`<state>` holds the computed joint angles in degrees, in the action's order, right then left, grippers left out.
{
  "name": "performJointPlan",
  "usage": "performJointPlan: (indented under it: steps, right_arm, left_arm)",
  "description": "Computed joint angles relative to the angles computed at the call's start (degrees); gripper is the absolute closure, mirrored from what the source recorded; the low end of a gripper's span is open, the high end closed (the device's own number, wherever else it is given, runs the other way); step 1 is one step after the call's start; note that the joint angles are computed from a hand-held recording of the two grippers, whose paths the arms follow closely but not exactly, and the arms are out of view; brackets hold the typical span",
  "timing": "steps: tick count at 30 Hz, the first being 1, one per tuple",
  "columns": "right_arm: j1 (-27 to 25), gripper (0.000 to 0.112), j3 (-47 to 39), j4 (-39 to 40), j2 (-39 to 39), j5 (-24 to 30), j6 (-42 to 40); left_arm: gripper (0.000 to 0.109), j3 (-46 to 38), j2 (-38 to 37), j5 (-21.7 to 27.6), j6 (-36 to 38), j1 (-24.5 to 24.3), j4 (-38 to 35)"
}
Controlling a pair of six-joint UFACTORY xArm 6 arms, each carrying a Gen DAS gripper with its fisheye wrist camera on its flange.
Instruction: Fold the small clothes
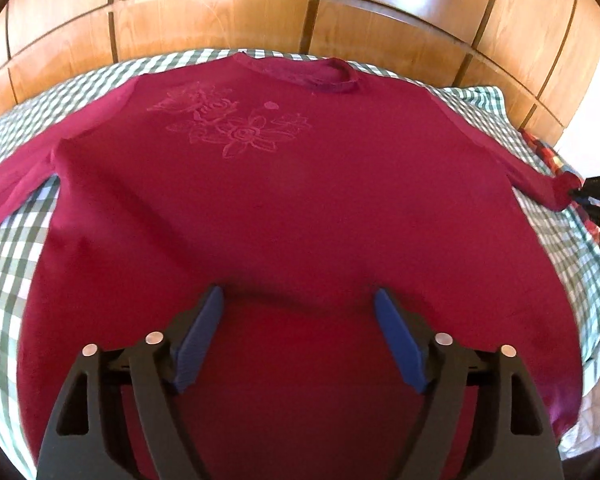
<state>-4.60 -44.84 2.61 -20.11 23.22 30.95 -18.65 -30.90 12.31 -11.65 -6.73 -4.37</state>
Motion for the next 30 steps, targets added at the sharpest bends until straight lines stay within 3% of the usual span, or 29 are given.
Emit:
performJointPlan:
  steps: [3, 9, 15, 20, 21, 22, 23, 24, 30]
  right_arm:
    - [5.1, 0.106, -3.8, 0.5, 0.9, -1.0, -1.3]
    - [18.4, 0.106, -17.4, 2.7, 10.5, -1.7, -4.0]
    - [34.5, 0.106, -34.5, 16.1, 24.7, -1.2, -16.1]
    - [43.3, 0.101, -46.6, 11.5, 35.6, 3.9, -18.4]
    - [44.4, 0.1, -47.3, 11.1, 36.7, 4.1, -19.1]
    - [44.6, 0.09, -47.5, 12.4, 37.1, 4.0, -20.4]
    - [44.7, 0.068, -45.6, 13.2, 36.0, 3.3, -21.2]
    - [44.7, 0.06, -43.6, 12.6, 34.7, 2.2, -20.5]
    - [40.8, 0.049, -25.5, 7.2, 21.0, -2.3, -14.1]
  left_arm:
    - [0.03, -1.2, -0.7, 1.5, 8.0, 0.1, -11.1]
    - [0.03, -1.8, -4.0, 1.3, 17.6, 3.3, -23.6]
    - [0.03, -5.6, -3.8, 5.3, 35.3, 8.4, -47.1]
    - [0.03, -9.1, -1.1, 10.5, 43.5, 13.1, -58.6]
    - [0.03, -9.8, -0.4, 11.2, 44.1, 13.8, -59.8]
    - [0.03, -10.3, 0.2, 11.4, 44.2, 14.2, -59.8]
    - [0.03, -10.9, 0.8, 11.6, 44.6, 14.6, -60.0]
    - [0.03, -11.4, 1.3, 12.0, 45.6, 14.9, -60.8]
    - [0.03, -15.7, 7.9, 11.9, 48.6, 15.4, -62.6]
